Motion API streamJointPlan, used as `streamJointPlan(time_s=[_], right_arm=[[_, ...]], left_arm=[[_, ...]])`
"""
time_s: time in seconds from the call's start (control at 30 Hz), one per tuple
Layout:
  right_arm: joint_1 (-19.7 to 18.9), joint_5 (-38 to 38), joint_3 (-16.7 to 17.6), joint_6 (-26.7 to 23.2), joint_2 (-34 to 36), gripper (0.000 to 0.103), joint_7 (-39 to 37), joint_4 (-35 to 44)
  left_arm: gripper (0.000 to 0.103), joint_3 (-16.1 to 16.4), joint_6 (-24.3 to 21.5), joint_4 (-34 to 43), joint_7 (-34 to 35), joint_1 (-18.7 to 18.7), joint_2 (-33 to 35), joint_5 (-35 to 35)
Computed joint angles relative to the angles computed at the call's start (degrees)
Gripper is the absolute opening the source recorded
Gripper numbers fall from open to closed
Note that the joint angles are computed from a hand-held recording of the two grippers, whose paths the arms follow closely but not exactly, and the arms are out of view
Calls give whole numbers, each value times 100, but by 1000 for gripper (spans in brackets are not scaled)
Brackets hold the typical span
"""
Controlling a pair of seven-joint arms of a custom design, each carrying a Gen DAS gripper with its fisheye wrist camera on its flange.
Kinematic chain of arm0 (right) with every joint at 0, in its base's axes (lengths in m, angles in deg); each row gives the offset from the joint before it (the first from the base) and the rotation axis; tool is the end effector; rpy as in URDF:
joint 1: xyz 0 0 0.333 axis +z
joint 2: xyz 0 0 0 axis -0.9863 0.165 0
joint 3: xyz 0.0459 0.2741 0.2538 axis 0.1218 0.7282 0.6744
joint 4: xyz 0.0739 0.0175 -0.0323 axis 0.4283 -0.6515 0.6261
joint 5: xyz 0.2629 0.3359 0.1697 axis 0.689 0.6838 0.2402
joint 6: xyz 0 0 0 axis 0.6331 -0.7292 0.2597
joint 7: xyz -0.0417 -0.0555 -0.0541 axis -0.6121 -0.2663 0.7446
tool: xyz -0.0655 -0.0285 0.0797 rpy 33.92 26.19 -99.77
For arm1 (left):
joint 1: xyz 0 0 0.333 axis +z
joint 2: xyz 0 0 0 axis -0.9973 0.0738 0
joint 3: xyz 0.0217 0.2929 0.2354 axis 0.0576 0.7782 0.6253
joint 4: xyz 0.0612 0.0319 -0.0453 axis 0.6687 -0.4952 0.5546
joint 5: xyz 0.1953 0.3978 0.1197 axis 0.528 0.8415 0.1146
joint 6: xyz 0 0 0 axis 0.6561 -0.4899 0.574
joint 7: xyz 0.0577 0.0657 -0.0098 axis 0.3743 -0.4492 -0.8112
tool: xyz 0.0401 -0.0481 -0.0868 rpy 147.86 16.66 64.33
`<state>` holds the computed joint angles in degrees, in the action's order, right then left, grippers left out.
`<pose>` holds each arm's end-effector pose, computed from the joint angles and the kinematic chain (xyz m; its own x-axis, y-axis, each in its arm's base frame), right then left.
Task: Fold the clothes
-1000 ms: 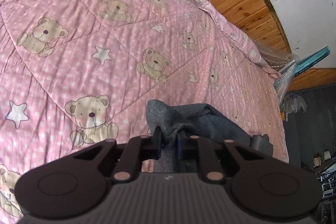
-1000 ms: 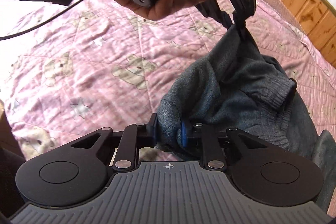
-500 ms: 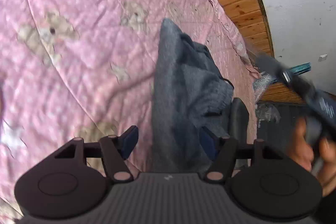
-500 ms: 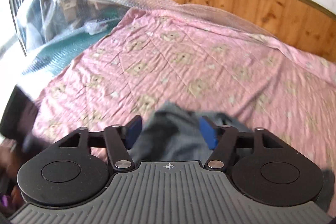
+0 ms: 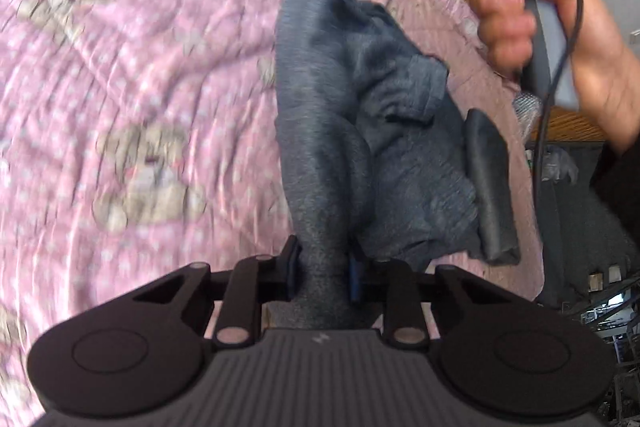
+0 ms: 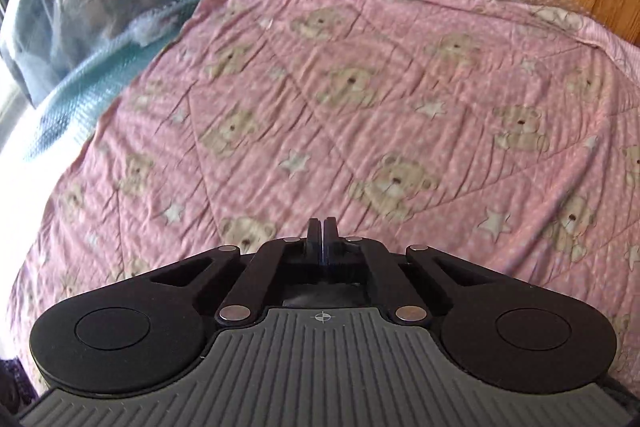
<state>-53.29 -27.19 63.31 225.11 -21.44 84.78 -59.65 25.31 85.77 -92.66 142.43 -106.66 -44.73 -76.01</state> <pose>0.6610 0.4127 0.3817 0.2712 -0.9427 -0.1942 -0.8523 -0.1415 -0.5035 0.4605 -0.3389 0.3128 -0.1319 -0.7716 0.6223 -0.9749 -0.0126 -0.2222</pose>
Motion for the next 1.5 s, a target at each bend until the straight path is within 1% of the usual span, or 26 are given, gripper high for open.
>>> streamJointPlan(time_s=[0.1, 0.13, 0.2, 0.23, 0.27, 0.33, 0.37, 0.43, 0.47, 0.53, 0.6, 0.63, 0.73, 0.8, 0.83, 0.87, 0.93, 0.97, 1.0, 1.07, 1.1, 1.13, 1.17, 1.27, 1.37, 1.5], right_arm=[[57, -245, -210, 208, -276, 4, 59, -284], [304, -669, -528, 365, -552, 11, 329, -582], [429, -922, -695, 812, -1172, 17, 446, -1309], [310, -466, -517, 919, -1512, 36, 75, -1692], [0, -235, -140, 977, -1786, 62, -86, -2042], [-129, -934, 14, 1100, -2286, 73, 798, -2786], [81, -1492, -165, 952, -2465, 74, 1516, -3062], [72, -2390, -41, 664, -2698, 74, 2773, -3518], [32, -2503, 69, 668, -2736, 61, 3005, -3724], [-88, -2842, 237, 720, -2785, 13, 3320, -4020], [-311, -3713, 385, 175, -3013, 7, 4601, -4105], [-384, -3823, 432, -141, -3146, 8, 4840, -4129], [-368, -3564, 405, -872, -3392, 17, 4637, -3992], [-591, -4494, 797, -1259, -3453, 28, 5153, -3617], [-544, -4550, 782, -1095, -3334, 44, 5032, -3368], [-463, -4342, 730, -810, -3100, 60, 4640, -3064], [-243, -3440, 666, -360, -2376, 77, 3271, -2328], [-126, -3231, 682, -481, -1938, 82, 2788, -1866], [-89, -3049, 783, -699, -1493, 83, 2308, -1367], [165, -2764, 766, -1501, -683, 78, 1463, -435], [252, -2664, 763, -2001, -361, 65, 1067, -47], [448, -2558, 604, -2390, -100, 17, 732, 270], [445, -2649, 609, -2660, 6, 4, 695, 386], [456, -2285, 380, -2618, -1, 3, 692, 435], [429, -1739, 252, -2453, 84, 4, 638, 651], [473, -1243, 16, -1741, 101, 7, 1090, 433]], left_arm=[[24, 23, 259, -96, -302, -31, -180, 80], [26, 38, 337, -115, -266, -23, -237, -8], [31, 79, 320, -82, -188, -4, -239, -207], [40, 98, 271, -51, -154, 10, -215, -306], [52, 115, 223, -21, -123, 27, -191, -401], [58, 139, 68, 66, -246, 48, -58, -312], [58, 133, -155, 101, -102, 98, 2, -489], [55, 113, -555, 160, 216, 172, 117, -938], [44, 103, -614, 172, 271, 164, 135, -1002], [19, 102, -656, 142, 349, 137, 28, -891], [19, 111, -590, 138, 390, 94, -84, -696], [20, 123, -565, 129, 303, 75, -120, -507], [22, 144, -578, 139, 86, 59, -86, -196], [28, 112, -418, 131, -48, 18, -45, -24], [31, 78, -333, 126, -16, 1, -32, -103], [31, 47, -249, 123, 19, -20, -18, -185], [30, -28, 28, 115, 196, -91, -30, -422], [24, -64, 168, 120, 366, -135, -61, -565], [24, -90, 294, 135, 526, -185, -97, -654], [22, -141, 594, 169, 841, -308, -180, -841], [21, -162, 750, 181, 949, -378, -217, -884], [20, -176, 900, 178, 955, -448, -247, -819], [20, -184, 1011, 164, 846, -511, -266, -662], [20, -187, 1147, 55, 224, -604, -218, -182], [20, -194, 1133, -13, 197, -556, -232, -458], [20, -79, 690, -114, 46, -446, -274, -526]])
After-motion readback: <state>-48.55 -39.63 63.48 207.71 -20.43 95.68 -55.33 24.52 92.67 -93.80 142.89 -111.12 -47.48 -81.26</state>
